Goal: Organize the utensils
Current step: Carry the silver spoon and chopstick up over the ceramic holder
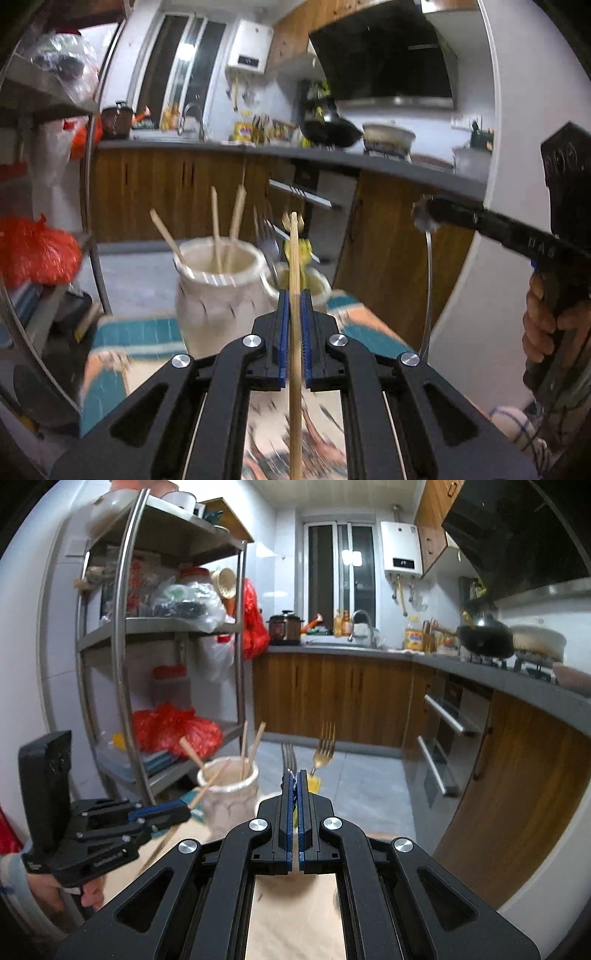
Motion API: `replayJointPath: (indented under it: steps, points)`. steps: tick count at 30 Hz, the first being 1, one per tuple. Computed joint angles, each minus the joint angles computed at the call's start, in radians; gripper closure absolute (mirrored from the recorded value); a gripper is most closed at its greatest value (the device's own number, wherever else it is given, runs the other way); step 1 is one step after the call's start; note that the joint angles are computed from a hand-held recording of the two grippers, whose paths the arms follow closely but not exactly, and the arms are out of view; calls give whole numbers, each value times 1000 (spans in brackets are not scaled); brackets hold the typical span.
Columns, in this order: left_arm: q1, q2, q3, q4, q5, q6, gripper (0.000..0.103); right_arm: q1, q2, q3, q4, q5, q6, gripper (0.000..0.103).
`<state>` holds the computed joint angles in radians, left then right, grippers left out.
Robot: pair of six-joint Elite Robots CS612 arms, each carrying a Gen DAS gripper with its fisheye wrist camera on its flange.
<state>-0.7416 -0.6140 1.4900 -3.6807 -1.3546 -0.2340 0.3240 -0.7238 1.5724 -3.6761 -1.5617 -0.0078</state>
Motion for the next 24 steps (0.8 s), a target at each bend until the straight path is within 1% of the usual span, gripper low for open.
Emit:
replayJointPath:
  steps: [3, 5, 7, 9, 14, 17, 20, 24]
  points:
    - [17, 14, -51, -2, -1, 16, 97, 6, 16, -46, 3, -24, -6, 100]
    - [30, 24, -92, 7, -11, 24, 97, 6, 27, -68, 2, -30, 5, 100]
    - [37, 30, -116, 3, -7, 35, 97, 5, 42, -100, 4, -51, 23, 100]
    - [46, 47, -163, 5, -7, 41, 97, 3, 54, -129, 10, -66, 38, 100]
    - [53, 90, -265, 16, 41, 53, 97, -6, 80, -186, 12, -102, 59, 100]
    - [54, 115, -313, 11, 65, 78, 97, -8, 98, -219, 4, -141, 70, 100]
    - [54, 139, -356, 2, 95, 84, 97, -6, 122, -254, -13, -184, 66, 100]
    - [55, 164, -397, 3, 146, 93, 97, -1, 153, -299, -14, -216, 41, 100]
